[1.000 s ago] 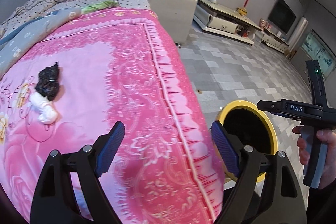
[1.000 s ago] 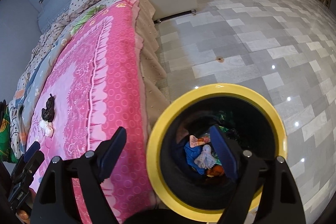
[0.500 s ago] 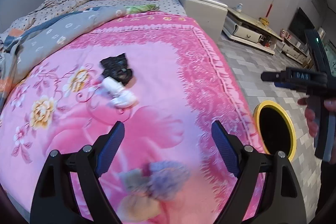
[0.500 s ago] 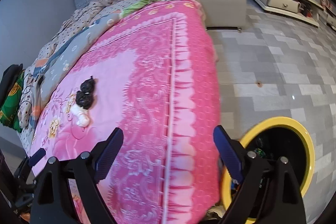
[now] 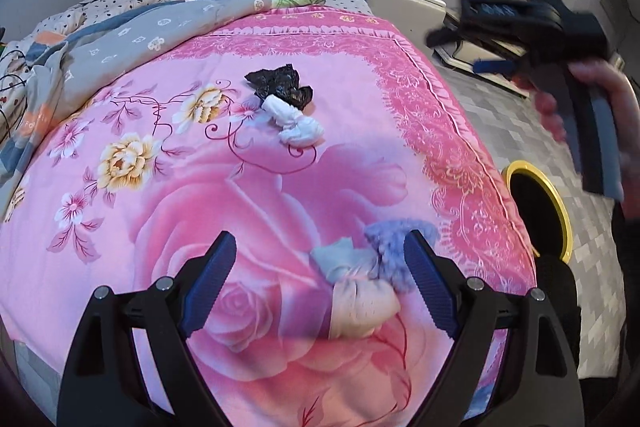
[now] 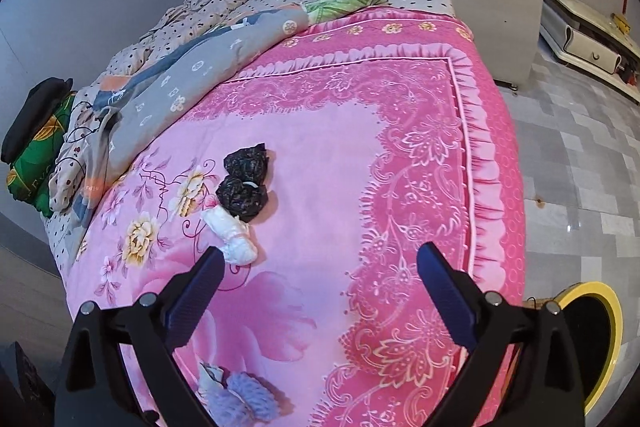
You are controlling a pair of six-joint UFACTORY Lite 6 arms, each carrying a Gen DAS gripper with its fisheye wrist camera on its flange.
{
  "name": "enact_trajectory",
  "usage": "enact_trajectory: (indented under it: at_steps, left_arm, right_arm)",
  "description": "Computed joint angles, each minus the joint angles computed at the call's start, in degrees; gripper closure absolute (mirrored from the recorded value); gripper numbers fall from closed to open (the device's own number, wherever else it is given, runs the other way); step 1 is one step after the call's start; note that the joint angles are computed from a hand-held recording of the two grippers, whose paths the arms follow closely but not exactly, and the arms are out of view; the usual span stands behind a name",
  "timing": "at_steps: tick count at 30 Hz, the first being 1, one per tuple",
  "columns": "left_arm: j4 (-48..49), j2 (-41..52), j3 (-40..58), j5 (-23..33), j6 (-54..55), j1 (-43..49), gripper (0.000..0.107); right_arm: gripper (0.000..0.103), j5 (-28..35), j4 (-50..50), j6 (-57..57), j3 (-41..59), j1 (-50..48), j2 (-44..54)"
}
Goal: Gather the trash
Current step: 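Move both tools back toward the bed, then close the right tool on the small black bag while the left tool grasps the white cloth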
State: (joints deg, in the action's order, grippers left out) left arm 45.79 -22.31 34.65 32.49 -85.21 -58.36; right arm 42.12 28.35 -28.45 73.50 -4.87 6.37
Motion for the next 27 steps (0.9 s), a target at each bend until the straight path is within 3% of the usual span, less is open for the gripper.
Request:
enact_trajectory:
  at_steps: [8,14,27]
  left_arm:
    - [2.3,-0.4,-3.2,1.4,-2.1,-5.3,0.025]
    - [3.3,1.6,-5.2,-4.1,-3.2,-3.3,0.025]
    - [7.3,11.4,-3.1,-16.2,-4.0,4.8,0.025]
  right_arm:
    - [0.01,-1.5,-6.5,11.0,9.6,10.8,11.9]
    - [0.01,-0.6,-12.8,19.5,20.2,16.8,23.9]
    - [0.01,8.5,-16.6,27.8,54.7,21.6,53.1]
